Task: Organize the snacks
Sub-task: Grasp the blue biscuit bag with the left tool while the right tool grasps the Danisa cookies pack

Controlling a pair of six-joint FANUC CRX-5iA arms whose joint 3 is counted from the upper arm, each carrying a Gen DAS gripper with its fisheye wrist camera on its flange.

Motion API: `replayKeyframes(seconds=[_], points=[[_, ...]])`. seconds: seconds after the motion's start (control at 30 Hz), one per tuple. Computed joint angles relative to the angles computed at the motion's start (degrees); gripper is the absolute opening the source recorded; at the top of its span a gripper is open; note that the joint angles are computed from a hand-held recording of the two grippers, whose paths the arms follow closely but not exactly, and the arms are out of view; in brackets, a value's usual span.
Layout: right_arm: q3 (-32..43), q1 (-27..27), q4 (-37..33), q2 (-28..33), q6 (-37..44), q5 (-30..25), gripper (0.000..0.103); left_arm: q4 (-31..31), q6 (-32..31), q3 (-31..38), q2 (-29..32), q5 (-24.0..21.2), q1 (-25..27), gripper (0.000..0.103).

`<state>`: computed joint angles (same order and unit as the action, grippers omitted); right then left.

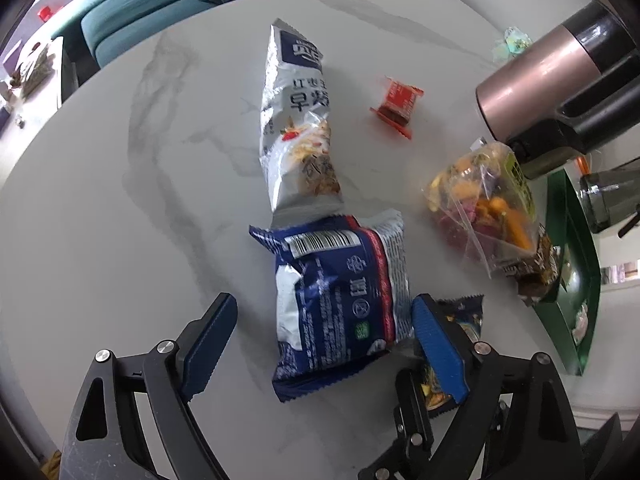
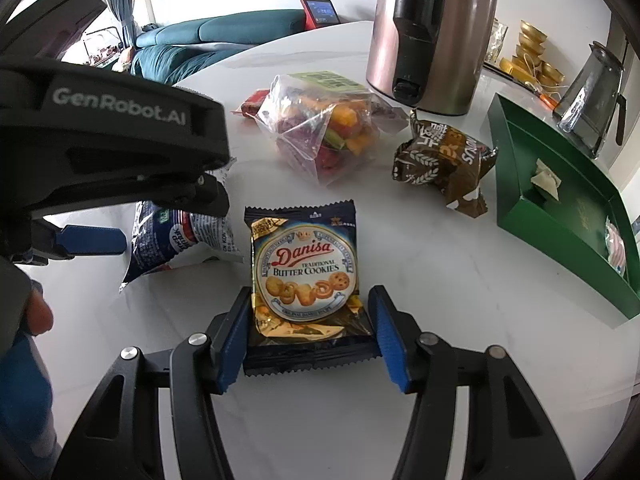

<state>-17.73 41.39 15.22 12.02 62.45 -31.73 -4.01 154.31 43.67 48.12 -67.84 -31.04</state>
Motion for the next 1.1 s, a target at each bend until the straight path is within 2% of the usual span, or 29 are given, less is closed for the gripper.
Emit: replayKeyframes(seconds=[0.23,0.37,0.4,0.5,0.57,0.6,0.73,0.87,1.1], points=[[-0.08,-0.06,0.02,-0.02,0.03,0.13,0.069,-3.14,0.16,11.48,6.38,-8.46,-1.03,0.091],[-0.1,0.03,0.3,0.0,-0.02,0.06,0.069,-4.6,-2.31,19.9,11.02,-14.68,-1.63,0.091],[-0.06,0.06,0.14,-0.01,0.24,-0.02,0.069,-4.87,-2.84,20.38,11.28,-15.02,-1.72,0.091],[0.17,-0.01,-0.52,-0.04,1.15,-0.08,0.065,-6.38,-3.73,19.03,10.2,-14.52,-2.29,0.081],[0.04,-0.07,-0.37,-0.12,0.87,0.13,0.06,-7.94,-4.67,20.11,10.38,-15.13,-2.99,0.06],[-0.09,-0.09,-0.19,-0.17,0.68,0.33,0.059,-8.4,-5.24,20.48,10.49,-15.46,-3.13,0.058],[-0.24,-0.14,-0.04,-0.22,0.5,0.47,0.056,-8.43,-7.08,15.84,7.87,-12.16,-3.28,0.057],[-0.33,-0.19,-0.28,-0.41,0.46,0.39,0.049,-8.71,-9.04,11.69,5.7,-9.08,-3.49,0.057],[-0.98,-0.26,-1.19,-1.27,0.19,0.46,0.044,-6.79,-13.9,-1.38,-1.21,1.16,-2.58,0.057]])
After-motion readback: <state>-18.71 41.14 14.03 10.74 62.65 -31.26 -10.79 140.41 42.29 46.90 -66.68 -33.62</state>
